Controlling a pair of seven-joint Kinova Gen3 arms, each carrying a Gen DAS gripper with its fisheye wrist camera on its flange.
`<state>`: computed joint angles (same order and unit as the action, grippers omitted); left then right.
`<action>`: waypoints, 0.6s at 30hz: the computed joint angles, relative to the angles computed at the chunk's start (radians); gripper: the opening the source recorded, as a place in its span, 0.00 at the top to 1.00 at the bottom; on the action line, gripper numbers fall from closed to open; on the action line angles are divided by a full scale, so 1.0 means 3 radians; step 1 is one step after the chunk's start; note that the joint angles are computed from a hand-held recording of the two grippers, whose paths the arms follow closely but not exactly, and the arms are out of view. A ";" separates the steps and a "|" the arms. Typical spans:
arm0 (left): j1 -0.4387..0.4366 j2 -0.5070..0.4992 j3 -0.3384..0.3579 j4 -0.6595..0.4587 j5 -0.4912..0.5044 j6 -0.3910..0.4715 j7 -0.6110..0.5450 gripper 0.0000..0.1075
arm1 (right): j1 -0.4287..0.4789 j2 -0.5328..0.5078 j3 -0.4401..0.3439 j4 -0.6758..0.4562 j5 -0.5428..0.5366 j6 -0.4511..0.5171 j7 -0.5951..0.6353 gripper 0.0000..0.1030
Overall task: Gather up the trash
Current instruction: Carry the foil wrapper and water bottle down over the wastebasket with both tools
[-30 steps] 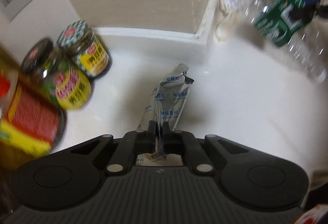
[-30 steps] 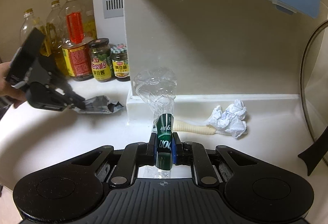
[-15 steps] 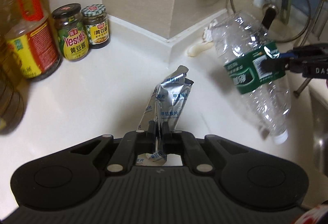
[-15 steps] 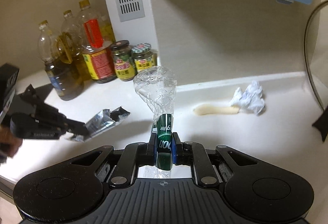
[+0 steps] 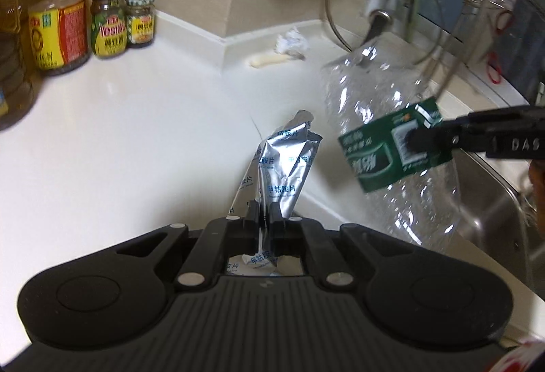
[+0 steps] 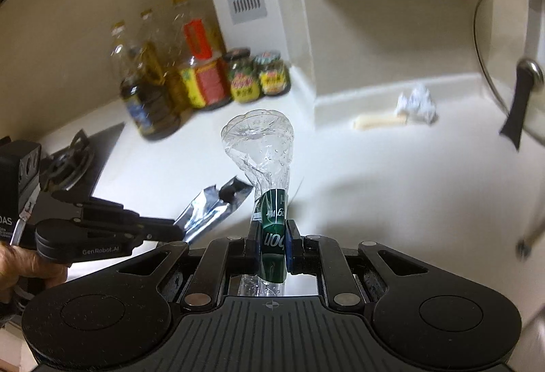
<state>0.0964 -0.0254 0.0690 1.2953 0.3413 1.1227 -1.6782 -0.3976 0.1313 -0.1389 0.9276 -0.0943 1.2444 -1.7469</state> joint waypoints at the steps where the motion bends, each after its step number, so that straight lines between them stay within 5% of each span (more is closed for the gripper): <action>1: 0.0001 -0.0066 -0.0004 0.0068 0.0010 0.0010 0.0004 0.96 | -0.0035 -0.0054 -0.0014 0.0071 0.0026 0.0009 -0.0069 0.87; 7: 0.0067 -0.0424 0.0076 0.0452 -0.0213 0.0038 0.0363 0.96 | -0.0132 -0.0203 -0.0106 0.0398 0.0002 0.0093 -0.0192 0.87; 18: 0.0170 -0.0689 0.0371 0.1083 -0.0734 -0.0024 0.1519 0.96 | -0.0198 -0.0028 -0.0156 0.0793 -0.0083 0.0111 0.0223 0.87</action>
<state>0.1473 -0.2319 0.1803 1.6202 0.1210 1.1154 -1.2226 -0.4570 0.1228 -0.1856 1.1655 -0.1192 1.2777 -1.6800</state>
